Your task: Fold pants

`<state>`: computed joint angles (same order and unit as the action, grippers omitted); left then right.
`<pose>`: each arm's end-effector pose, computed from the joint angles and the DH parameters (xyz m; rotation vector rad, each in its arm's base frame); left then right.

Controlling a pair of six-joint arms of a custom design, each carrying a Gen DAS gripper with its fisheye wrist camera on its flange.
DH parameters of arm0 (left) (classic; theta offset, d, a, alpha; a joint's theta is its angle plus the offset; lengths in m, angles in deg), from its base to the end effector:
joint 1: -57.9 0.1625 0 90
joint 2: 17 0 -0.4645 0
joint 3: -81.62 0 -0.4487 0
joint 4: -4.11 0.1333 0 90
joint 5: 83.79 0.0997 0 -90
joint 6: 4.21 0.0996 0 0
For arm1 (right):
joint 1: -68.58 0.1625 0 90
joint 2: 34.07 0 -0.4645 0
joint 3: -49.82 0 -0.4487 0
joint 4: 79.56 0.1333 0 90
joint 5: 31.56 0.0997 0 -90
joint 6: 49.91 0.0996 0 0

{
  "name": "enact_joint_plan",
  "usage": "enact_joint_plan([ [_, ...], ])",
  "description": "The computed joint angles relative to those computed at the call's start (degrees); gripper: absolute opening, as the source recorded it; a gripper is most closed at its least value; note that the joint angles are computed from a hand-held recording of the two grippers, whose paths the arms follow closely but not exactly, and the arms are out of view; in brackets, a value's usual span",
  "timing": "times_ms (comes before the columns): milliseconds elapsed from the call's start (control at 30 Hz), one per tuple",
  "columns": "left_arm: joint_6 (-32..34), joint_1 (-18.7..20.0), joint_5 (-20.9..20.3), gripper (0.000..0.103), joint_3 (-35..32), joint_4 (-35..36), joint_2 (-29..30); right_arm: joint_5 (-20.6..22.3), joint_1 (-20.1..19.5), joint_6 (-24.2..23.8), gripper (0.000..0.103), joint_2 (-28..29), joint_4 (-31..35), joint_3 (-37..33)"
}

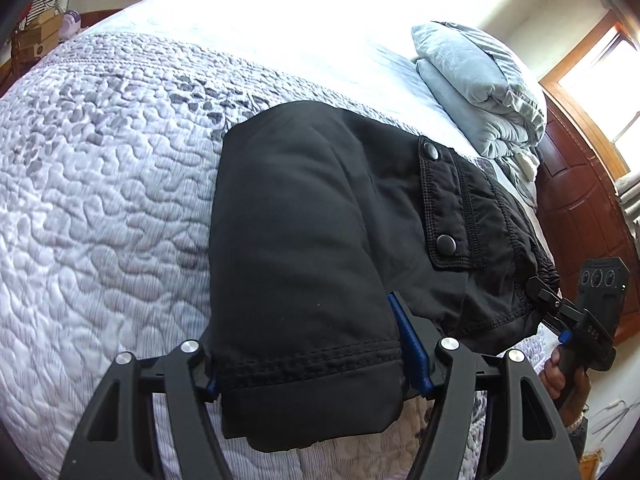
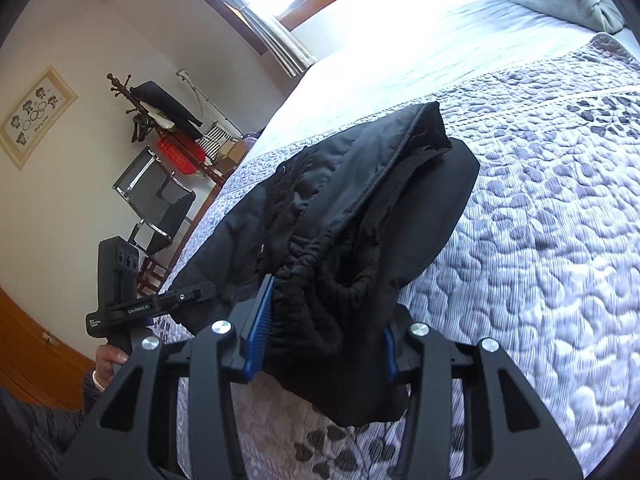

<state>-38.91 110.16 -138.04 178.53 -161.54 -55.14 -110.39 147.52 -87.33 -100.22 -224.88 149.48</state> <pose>-0.2873 -0.6841 0.0173 -0.0572 2.6885 -0.8334 0.0172 -0.7072 0.2859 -0.7517 2.9577 -0.6585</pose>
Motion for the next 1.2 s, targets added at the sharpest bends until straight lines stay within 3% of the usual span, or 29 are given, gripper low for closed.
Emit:
enact_joint_plan([
  [267,2.0,1.5,0.9,0.068,-3.4,0.3,1.4,0.5,0.5,1.3,0.044,4.9,2.3,-6.1],
  [500,3.7,1.1,0.9,0.07,-0.8,-4.2,1.3,0.2,-0.3,1.5,0.045,5.6,4.0,-7.0],
  [633,5.8,2.2,0.2,0.08,-0.2,-5.8,1.8,-0.5,-1.3,4.3,0.047,6.6,3.5,-7.6],
  [733,6.2,3.1,-1.1,0.09,0.1,-5.8,2.0,1.4,-2.6,5.1,0.053,7.9,5.6,-9.2],
  [833,6.8,3.6,-1.8,0.093,0.9,-7.9,2.3,2.6,-3.7,6.1,0.064,8.8,6.8,-9.9],
  [933,6.3,4.2,-3.5,0.097,1.9,-10.0,2.3,4.1,-4.9,6.6,0.066,8.8,6.8,-9.1],
  [1067,9.7,4.5,-4.4,0.096,3.1,-14.2,2.8,4.8,-5.5,5.9,0.066,8.1,4.5,-7.2],
  [1100,11.2,4.5,-4.9,0.09,3.3,-15.6,2.9,5.3,-5.7,6.0,0.063,8.0,4.3,-7.0],
  [1200,12.7,4.4,-5.1,0.085,3.6,-16.3,2.8,5.2,-5.8,5.8,0.057,7.4,3.7,-6.1],
])
